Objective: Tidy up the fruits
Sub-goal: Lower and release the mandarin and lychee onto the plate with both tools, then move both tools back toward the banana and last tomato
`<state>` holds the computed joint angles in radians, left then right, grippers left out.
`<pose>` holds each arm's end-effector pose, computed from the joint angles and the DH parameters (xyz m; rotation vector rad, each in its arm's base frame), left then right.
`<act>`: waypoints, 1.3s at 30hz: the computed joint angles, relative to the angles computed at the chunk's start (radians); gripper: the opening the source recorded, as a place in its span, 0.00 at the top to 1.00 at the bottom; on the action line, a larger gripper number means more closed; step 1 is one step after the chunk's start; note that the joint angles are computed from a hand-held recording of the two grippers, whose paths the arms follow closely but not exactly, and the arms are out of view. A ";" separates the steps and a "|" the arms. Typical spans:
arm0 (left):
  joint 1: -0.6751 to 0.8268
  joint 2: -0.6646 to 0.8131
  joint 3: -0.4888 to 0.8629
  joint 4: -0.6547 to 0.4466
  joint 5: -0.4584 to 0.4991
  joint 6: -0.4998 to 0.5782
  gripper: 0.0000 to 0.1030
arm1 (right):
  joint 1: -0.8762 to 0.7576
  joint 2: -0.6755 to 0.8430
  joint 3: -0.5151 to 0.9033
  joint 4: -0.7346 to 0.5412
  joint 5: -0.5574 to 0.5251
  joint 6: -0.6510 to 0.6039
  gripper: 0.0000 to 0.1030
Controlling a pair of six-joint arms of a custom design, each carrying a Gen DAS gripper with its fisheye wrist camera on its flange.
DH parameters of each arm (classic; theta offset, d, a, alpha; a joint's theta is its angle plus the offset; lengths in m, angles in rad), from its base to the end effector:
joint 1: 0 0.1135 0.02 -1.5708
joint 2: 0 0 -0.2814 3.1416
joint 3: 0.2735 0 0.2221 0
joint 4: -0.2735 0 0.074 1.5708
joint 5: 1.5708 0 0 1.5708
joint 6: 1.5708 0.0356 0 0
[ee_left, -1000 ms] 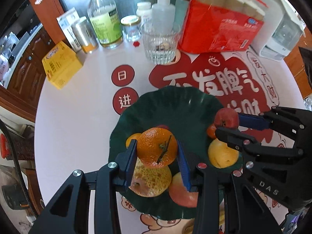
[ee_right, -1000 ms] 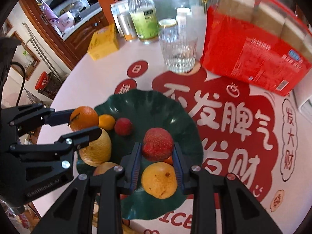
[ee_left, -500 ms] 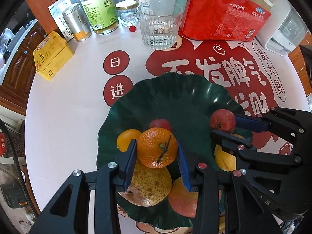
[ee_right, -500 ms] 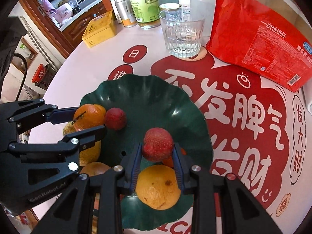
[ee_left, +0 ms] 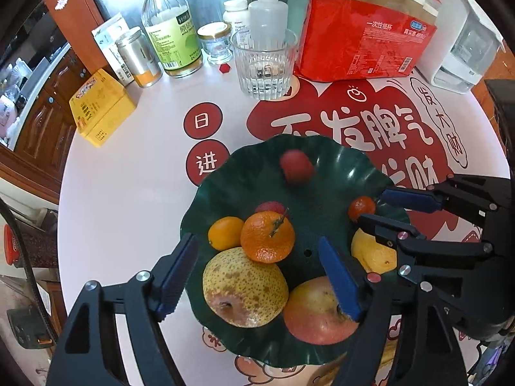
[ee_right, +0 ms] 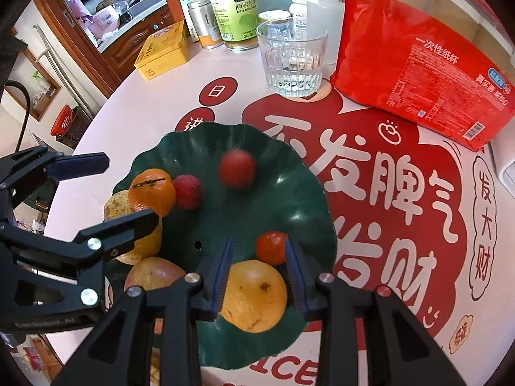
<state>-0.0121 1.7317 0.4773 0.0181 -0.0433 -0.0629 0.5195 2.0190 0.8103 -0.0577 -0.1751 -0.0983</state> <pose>0.2246 -0.0012 0.1032 -0.0815 2.8043 0.0429 0.2630 0.1575 0.0843 -0.9066 2.7144 0.3374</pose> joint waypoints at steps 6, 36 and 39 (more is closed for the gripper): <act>-0.021 -0.065 -0.033 -0.021 -0.014 -0.005 0.25 | 0.008 -0.039 -0.028 -0.001 0.019 0.003 0.67; -0.092 -0.589 -0.101 -0.383 -0.033 -0.050 0.18 | 0.062 -0.403 -0.165 -0.136 0.079 0.071 0.61; -0.123 -0.666 -0.101 -0.450 -0.046 -0.063 0.18 | 0.076 -0.465 -0.188 -0.159 0.092 0.081 0.61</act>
